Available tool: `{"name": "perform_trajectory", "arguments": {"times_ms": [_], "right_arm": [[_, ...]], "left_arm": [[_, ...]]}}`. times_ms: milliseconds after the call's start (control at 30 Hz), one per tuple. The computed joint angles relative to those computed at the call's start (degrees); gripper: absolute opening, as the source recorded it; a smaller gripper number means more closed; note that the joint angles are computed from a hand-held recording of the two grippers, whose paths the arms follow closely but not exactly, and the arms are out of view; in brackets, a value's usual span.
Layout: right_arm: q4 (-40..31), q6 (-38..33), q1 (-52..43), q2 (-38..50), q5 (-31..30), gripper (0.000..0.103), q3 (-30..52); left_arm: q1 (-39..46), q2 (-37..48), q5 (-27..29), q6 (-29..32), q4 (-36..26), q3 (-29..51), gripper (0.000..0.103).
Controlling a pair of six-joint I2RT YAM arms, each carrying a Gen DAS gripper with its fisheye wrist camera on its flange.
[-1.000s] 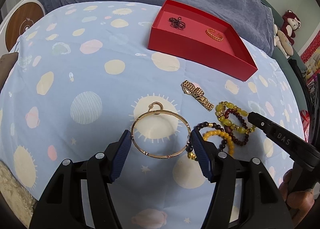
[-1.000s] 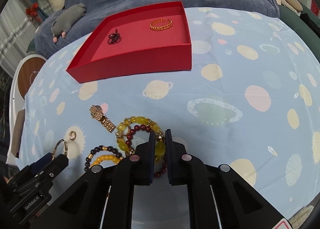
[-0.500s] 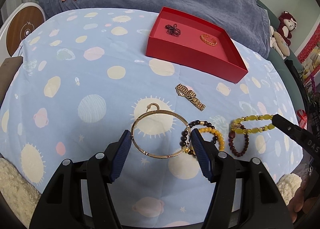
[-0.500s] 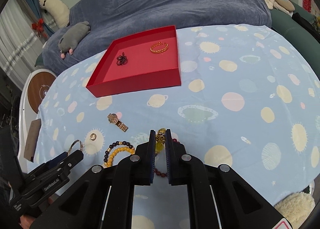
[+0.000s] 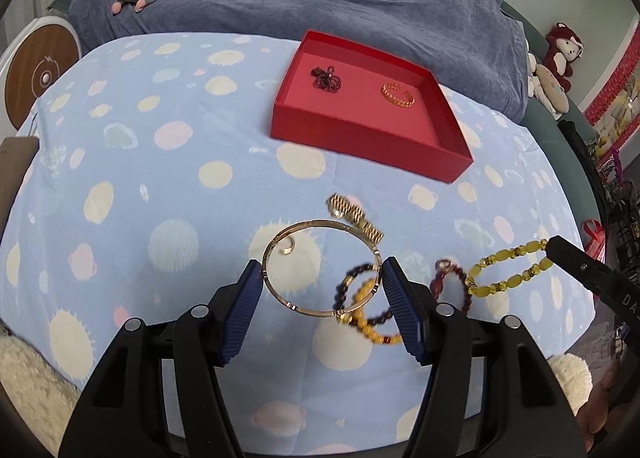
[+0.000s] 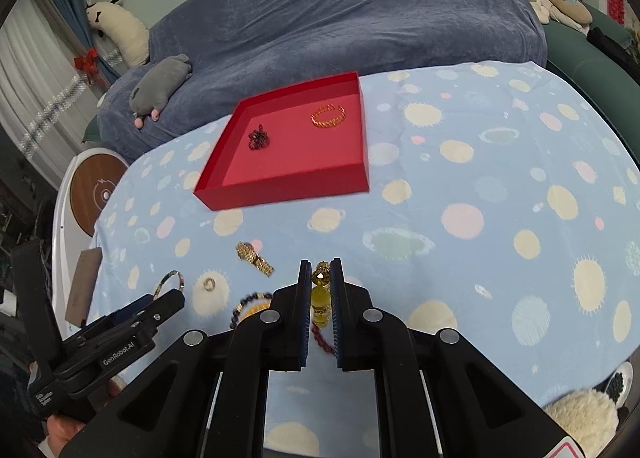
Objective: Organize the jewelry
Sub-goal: 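Carry both bracelets into the red box and open both grippers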
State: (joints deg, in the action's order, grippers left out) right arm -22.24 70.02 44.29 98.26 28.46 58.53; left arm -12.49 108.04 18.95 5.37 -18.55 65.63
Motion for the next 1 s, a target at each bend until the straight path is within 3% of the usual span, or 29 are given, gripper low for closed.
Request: {"name": "perform_trajectory", "arguments": {"times_ms": [233, 467, 667, 1000], "right_arm": [[1.98, -12.41, -8.49, 3.83, -2.25, 0.009, 8.47], [2.47, -22.04, -15.65, 12.14, -5.59, 0.009, 20.6], [1.94, -24.59, -21.08, 20.79, -10.29, 0.009, 30.18], [-0.42, -25.34, -25.43, 31.41, -14.27, 0.009, 39.46]], "left_arm": [[-2.14, 7.79, -0.47, -1.63, -4.54, 15.36, 0.059], [-4.48, 19.22, -1.9, -2.61, -10.34, 36.01, 0.059], [-6.26, 32.11, -2.87, -3.23, -18.63, 57.26, 0.059], [-8.29, 53.79, -5.58, -2.84, -34.71, 91.74, 0.059]]}}
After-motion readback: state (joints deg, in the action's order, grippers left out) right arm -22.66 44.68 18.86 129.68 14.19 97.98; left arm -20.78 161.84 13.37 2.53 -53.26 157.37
